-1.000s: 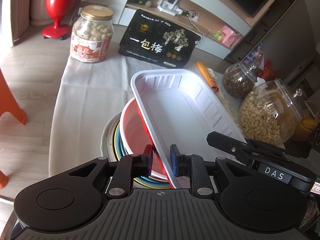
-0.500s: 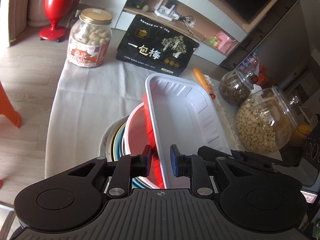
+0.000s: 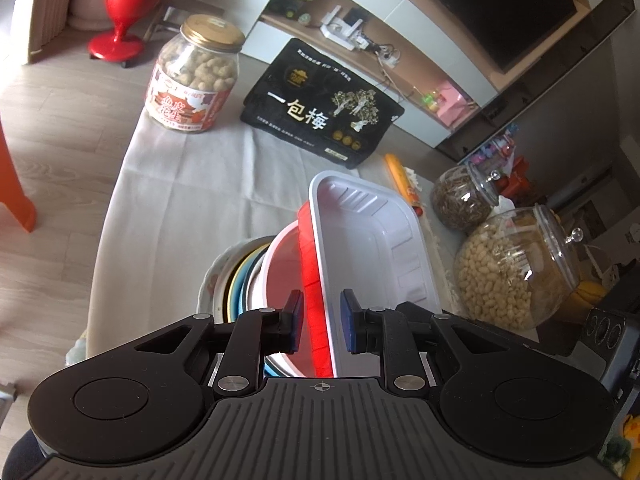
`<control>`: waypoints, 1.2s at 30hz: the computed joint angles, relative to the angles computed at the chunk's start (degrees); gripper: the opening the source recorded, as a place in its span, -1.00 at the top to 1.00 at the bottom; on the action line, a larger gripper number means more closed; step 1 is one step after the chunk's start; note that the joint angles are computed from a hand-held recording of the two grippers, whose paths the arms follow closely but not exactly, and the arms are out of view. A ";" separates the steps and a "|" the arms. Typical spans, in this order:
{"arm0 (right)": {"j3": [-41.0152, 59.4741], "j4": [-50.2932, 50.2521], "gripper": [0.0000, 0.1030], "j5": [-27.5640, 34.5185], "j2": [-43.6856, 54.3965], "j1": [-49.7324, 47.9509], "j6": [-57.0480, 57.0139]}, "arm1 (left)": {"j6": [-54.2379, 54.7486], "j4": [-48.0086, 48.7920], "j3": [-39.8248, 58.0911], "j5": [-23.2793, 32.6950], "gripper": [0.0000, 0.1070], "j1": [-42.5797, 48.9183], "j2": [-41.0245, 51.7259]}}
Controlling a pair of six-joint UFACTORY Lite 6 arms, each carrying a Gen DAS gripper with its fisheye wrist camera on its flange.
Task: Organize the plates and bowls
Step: 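Lower the tray with the left tool into the white bowl on top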
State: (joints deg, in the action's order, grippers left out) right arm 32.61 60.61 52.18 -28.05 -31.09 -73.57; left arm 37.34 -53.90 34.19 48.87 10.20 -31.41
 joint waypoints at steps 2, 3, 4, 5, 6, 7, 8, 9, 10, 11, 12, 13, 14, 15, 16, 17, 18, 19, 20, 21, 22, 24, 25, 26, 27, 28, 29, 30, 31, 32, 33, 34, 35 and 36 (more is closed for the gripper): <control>0.28 0.08 0.42 1.07 0.09 0.44 0.38 | 0.02 -0.12 -0.03 0.57 0.56 -0.24 0.02; 0.19 0.05 0.41 0.84 -0.26 0.96 0.70 | -0.55 0.29 -0.19 0.23 0.56 -0.50 -0.54; -0.08 0.15 0.41 -0.21 -0.92 1.87 1.04 | -0.77 0.47 -0.25 -0.01 0.56 -0.54 -0.74; -0.31 0.23 0.41 -0.81 -1.21 2.54 1.05 | -1.10 0.64 -0.38 -0.13 0.56 -0.46 -0.88; -0.28 0.13 0.41 -1.07 -1.13 2.96 1.25 | -1.25 0.72 -0.41 -0.08 0.56 -0.28 -0.71; -0.25 0.08 0.41 -1.25 -0.95 3.29 1.42 | -1.83 1.25 -0.38 -0.35 0.56 -0.55 -0.62; -0.19 0.09 0.41 -1.39 -0.69 3.46 1.31 | -2.47 1.97 -0.39 -0.86 0.56 -1.04 -0.74; -0.16 0.02 0.41 -1.52 -0.51 3.52 1.34 | -2.93 2.70 -0.29 -1.35 0.56 -1.55 -0.85; -0.08 0.00 0.41 -1.74 -0.20 3.59 1.35 | -3.01 3.02 -0.21 -1.68 0.56 -1.82 -0.94; 0.10 0.02 0.41 -1.90 0.21 3.49 1.20 | -3.27 3.36 -0.17 -2.04 0.56 -2.00 -1.30; 0.24 0.15 0.41 -1.82 0.36 3.20 0.95 | -4.09 4.18 -0.06 -2.81 0.56 -2.36 -2.01; 0.53 0.36 0.41 -1.40 0.55 2.54 0.52 | -4.90 4.97 0.15 -3.69 0.56 -2.70 -2.63; 0.98 0.66 0.41 -0.93 0.85 1.87 0.10 | -5.45 5.51 0.46 -4.70 0.56 -3.03 -3.05; 1.76 1.14 0.41 -0.65 1.25 1.21 -0.26 | -5.48 5.55 0.87 -5.53 0.56 -3.26 -2.94; 2.30 1.53 0.41 -0.97 1.49 1.04 -0.33 | -5.34 5.33 1.49 -6.64 0.56 -3.61 -2.39; 3.14 2.05 0.41 -2.06 1.86 1.51 -0.20 | -4.93 4.90 2.43 -7.74 0.56 -3.95 -1.06; 3.93 2.39 0.41 -3.03 2.57 2.23 -0.37 | -5.02 4.71 4.04 -9.51 0.56 -4.80 1.52; 4.77 2.65 0.41 -4.03 3.60 3.21 -0.54 | -5.38 4.71 4.99 -11.07 0.56 -5.56 3.47; 5.63 2.94 0.41 -5.17 4.89 4.39 -0.62 | -5.33 4.44 5.65 -12.11 0.56 -6.05 4.96; 6.54 3.09 0.41 -6.33 6.44 5.62 -0.63 | -4.48 3.63 6.54 -13.32 0.56 -6.67 7.23; 7.37 3.21 0.41 -7.51 8.06 6.78 -0.57 | -4.01 3.22 6.97 -13.83 0.56 -6.95 8.48; 8.63 3.37 0.41 -10.48 10.91 9.08 0.06 | -2.15 1.77 7.71 -13.97 0.56 -7.01 11.06; 8.97 3.51 0.41 -12.01 11.99 10.07 0.12 | -0.78 0.73 7.77 -13.64 0.56 -6.76 11.94; 9.30 3.95 0.41 -12.58 13.03 10.62 -0.38 | 0.49 -0.35 7.70 -13.35 0.56 -6.53 12.73; 9.66 4.24 0.41 -12.81 13.98 10.97 -0.71 | 1.77 -1.30 7.77 -12.93 0.56 -6.24 13.64; 9.96 4.60 0.41 -12.96 14.77 11.24 -0.99 | 2.35 -1.74 7.88 -12.83 0.56 -6.15 14.25; 10.21 5.01 0.41 -13.21 15.53 11.60 -1.33 | 2.76 -2.04 7.91 -12.98 0.56 -6.15 14.86; 10.39 5.28 0.41 -13.32 16.09 11.83 -1.51 | 2.91 -2.07 8.02 -13.48 0.56 -6.40 15.54; 10.59 5.60 0.41 -13.40 16.55 12.09 -1.60 | 2.95 -2.05 8.11 -13.91 0.56 -6.65 16.12; 10.87 5.79 0.41 -13.52 17.03 12.35 -1.72 | 3.24 -2.39 8.26 -14.18 0.56 -6.68 16.60; 11.15 6.00 0.41 -13.71 17.49 12.62 -1.88 | 3.77 -2.86 8.48 -14.15 0.56 -6.52 17.16; 11.55 6.15 0.41 -13.79 18.03 12.86 -1.94 | 3.98 -3.05 8.66 -14.15 0.56 -6.43 17.54; 11.99 6.28 0.41 -13.82 18.58 13.08 -1.97 | 4.36 -3.41 8.86 -14.14 0.56 -6.32 17.95; 12.34 6.31 0.41 -13.71 18.98 13.10 -2.05 | 4.61 -3.62 9.13 -14.12 0.56 -6.32 18.40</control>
